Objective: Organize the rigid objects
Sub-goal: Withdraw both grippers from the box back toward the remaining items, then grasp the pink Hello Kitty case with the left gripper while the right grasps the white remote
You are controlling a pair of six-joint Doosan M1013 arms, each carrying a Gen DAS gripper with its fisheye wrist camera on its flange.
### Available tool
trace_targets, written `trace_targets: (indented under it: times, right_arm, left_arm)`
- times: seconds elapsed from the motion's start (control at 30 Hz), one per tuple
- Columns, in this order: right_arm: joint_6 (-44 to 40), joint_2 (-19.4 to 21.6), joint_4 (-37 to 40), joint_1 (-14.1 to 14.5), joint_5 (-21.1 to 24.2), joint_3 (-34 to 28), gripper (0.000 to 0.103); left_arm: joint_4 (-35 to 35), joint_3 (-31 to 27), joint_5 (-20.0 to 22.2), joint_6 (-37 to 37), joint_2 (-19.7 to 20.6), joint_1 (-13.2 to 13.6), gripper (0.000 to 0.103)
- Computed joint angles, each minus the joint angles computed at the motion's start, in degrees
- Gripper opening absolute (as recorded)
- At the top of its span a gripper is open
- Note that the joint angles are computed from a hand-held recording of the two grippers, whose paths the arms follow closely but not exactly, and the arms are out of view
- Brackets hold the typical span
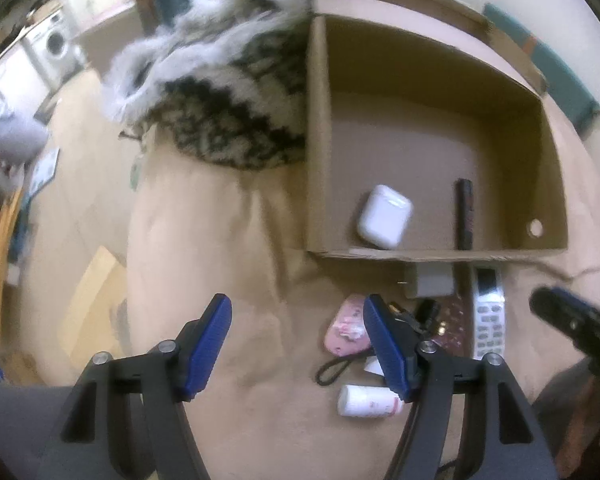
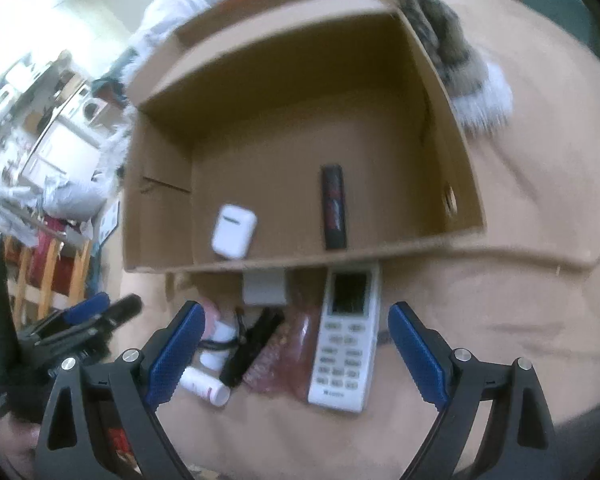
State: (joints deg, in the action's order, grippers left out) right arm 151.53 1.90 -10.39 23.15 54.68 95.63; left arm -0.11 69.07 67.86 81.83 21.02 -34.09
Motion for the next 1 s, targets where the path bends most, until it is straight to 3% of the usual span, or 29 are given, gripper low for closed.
trace_targets:
  times: [0.27,0.37,1.0]
  right_arm:
    - [0.07,1.40,4.46,-1.79,2.52,1.17,0.099]
    - [0.00,1.77,5.68,-2.28,2.03,1.31,0.099]
    - [-0.18,1.22,5.78,-2.55,1.91,2.17,0.099]
  left_arm:
    - [-7.65,-1.71,6.15,-0.68,3.38,2.21,0.064]
    - [-8.12,-2.81,7.43,0.95,4.66,1.72,0.059]
    - [-2.26,-3.44,11.39,9.10,7.01,-2.88,0.054]
